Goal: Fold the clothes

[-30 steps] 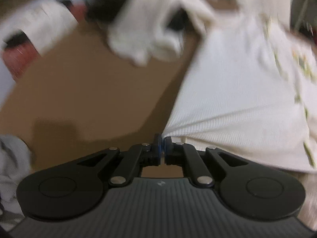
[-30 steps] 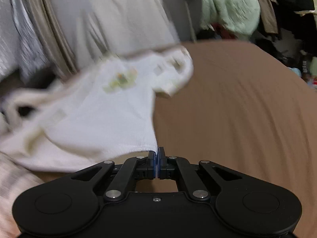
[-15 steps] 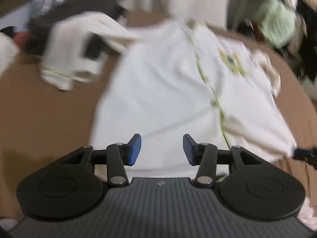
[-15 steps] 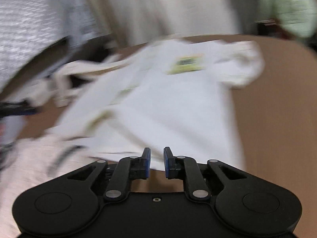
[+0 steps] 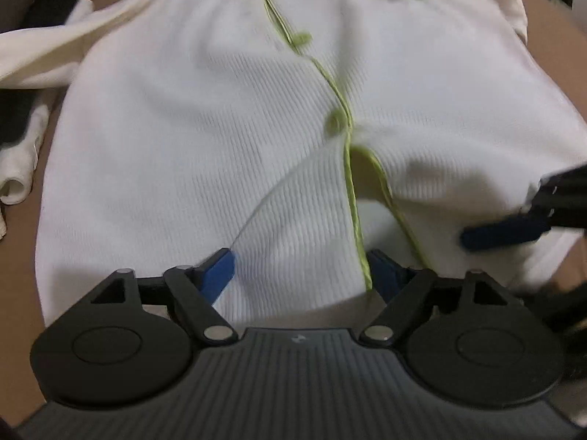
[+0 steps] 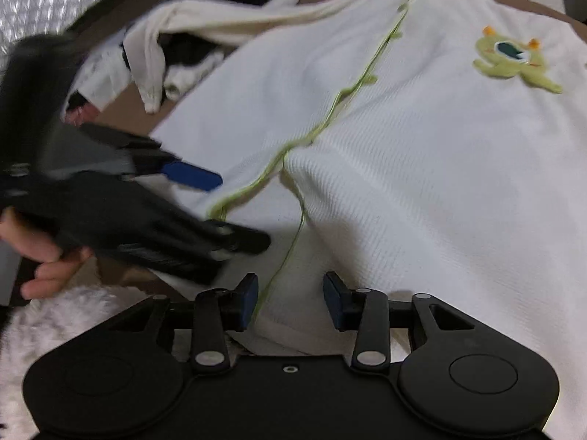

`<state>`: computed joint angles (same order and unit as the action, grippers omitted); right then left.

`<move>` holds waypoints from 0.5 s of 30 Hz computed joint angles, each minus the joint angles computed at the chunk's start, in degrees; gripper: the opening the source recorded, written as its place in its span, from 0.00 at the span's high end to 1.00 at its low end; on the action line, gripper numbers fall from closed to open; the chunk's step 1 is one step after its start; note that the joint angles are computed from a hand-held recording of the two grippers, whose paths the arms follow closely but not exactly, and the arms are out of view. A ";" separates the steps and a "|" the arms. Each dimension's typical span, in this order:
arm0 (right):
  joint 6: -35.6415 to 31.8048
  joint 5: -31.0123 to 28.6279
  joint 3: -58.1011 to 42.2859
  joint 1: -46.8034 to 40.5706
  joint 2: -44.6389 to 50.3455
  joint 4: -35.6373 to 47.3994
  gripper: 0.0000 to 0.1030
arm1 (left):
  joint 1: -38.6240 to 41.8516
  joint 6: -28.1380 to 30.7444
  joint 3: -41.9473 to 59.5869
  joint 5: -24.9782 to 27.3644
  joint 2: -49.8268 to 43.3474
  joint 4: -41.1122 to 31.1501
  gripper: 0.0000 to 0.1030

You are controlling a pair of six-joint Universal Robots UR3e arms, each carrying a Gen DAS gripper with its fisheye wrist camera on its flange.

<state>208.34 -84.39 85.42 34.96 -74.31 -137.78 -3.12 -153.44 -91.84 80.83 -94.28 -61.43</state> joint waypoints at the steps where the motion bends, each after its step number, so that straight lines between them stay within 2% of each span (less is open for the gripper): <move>1: -0.80 0.83 0.59 -0.19 0.23 -0.88 0.45 | -0.38 -0.39 -1.30 1.25 0.63 1.92 0.20; 2: -1.60 1.66 1.18 -0.39 0.47 -1.77 0.36 | -0.77 -0.75 -2.62 2.52 1.24 3.85 0.18; 4: -0.99 3.46 4.34 -1.28 -0.23 -5.72 0.33 | -0.86 -0.28 -6.82 4.70 3.28 8.84 0.20; 5: 0.12 3.95 5.71 -1.68 -0.56 -7.55 0.34 | 0.59 0.38 -8.54 2.87 4.86 9.44 0.40; 6: 0.92 3.40 6.11 -1.65 -0.65 -8.17 0.37 | 2.08 1.06 -10.20 1.01 6.42 9.93 0.55; 7: 1.43 2.45 6.10 -1.42 -0.62 -8.26 0.47 | 2.90 1.21 -10.14 -0.01 7.10 8.85 0.82; 8: 0.85 0.08 4.74 -0.64 -0.23 -6.28 0.77 | 3.73 1.39 -10.05 -1.02 7.76 7.74 0.91; 9: -0.15 -2.94 2.72 0.40 0.40 -3.38 0.88 | 4.01 2.33 -9.58 -1.07 8.66 6.74 0.91; 11: -0.46 -1.33 3.23 -0.85 -0.76 -2.81 0.90 | 6.83 4.59 -7.19 -5.76 11.21 0.60 0.92; 13: 0.16 3.06 5.45 -2.87 -3.05 -3.82 0.90 | 11.99 8.16 -2.58 -15.00 13.93 -10.69 0.92; 15: 0.43 11.54 10.40 -5.54 -5.63 -10.04 0.91 | 16.61 13.64 2.66 -23.76 15.32 -22.50 0.93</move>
